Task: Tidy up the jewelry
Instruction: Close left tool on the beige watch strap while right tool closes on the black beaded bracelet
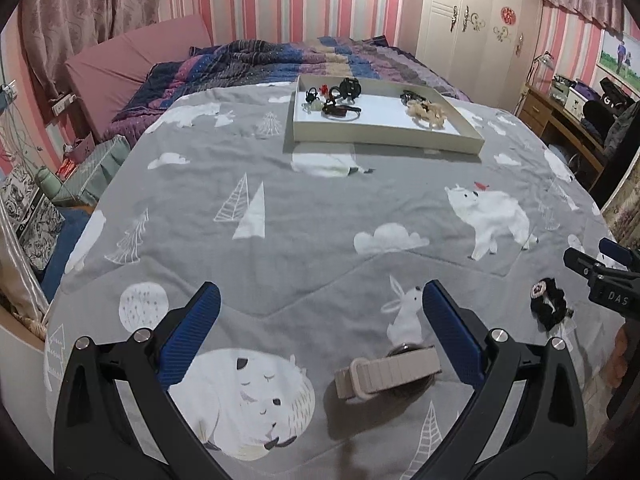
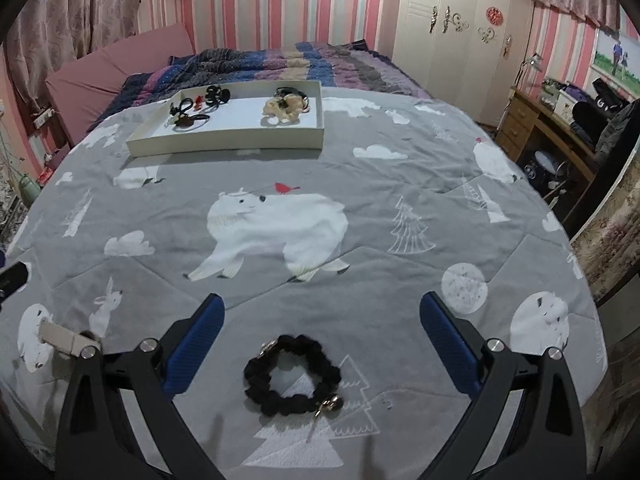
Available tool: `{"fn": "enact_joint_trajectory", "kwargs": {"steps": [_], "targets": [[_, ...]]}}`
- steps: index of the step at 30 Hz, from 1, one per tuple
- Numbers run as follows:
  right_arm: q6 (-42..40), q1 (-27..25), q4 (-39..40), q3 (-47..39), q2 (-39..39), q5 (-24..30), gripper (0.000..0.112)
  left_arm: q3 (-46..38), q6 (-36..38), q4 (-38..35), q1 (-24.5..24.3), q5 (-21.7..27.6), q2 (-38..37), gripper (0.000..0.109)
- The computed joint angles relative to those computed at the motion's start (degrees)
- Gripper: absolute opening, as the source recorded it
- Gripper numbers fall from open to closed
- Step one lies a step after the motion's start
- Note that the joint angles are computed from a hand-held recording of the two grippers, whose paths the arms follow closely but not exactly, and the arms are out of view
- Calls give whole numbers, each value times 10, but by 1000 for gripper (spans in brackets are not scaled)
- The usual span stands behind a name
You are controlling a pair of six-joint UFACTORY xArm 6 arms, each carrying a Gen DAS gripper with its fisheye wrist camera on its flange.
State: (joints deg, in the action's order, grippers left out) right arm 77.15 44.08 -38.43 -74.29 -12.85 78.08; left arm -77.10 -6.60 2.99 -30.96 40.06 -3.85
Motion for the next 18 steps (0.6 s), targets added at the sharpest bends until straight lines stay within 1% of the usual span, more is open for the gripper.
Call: {"fn": "enact_joint_trajectory", "kwargs": {"steps": [4, 8, 11, 14, 16, 18], "targets": [[1, -2, 19, 10, -7, -15, 98, 9, -1, 4, -3, 6, -8, 100], [-2, 1, 18, 6, 0, 0, 98, 22, 1, 3, -4, 0, -18, 100], [0, 6, 11, 4, 7, 12, 98, 40, 2, 5, -3, -17, -26, 100], [9, 10, 3, 14, 6, 9, 98, 61, 7, 3, -3, -36, -34, 100], [15, 15, -2, 18, 6, 14, 97, 78, 27, -16, -1, -46, -44, 100], [24, 19, -3, 31, -3, 12, 97, 97, 37, -20, 0, -57, -55, 100]]}}
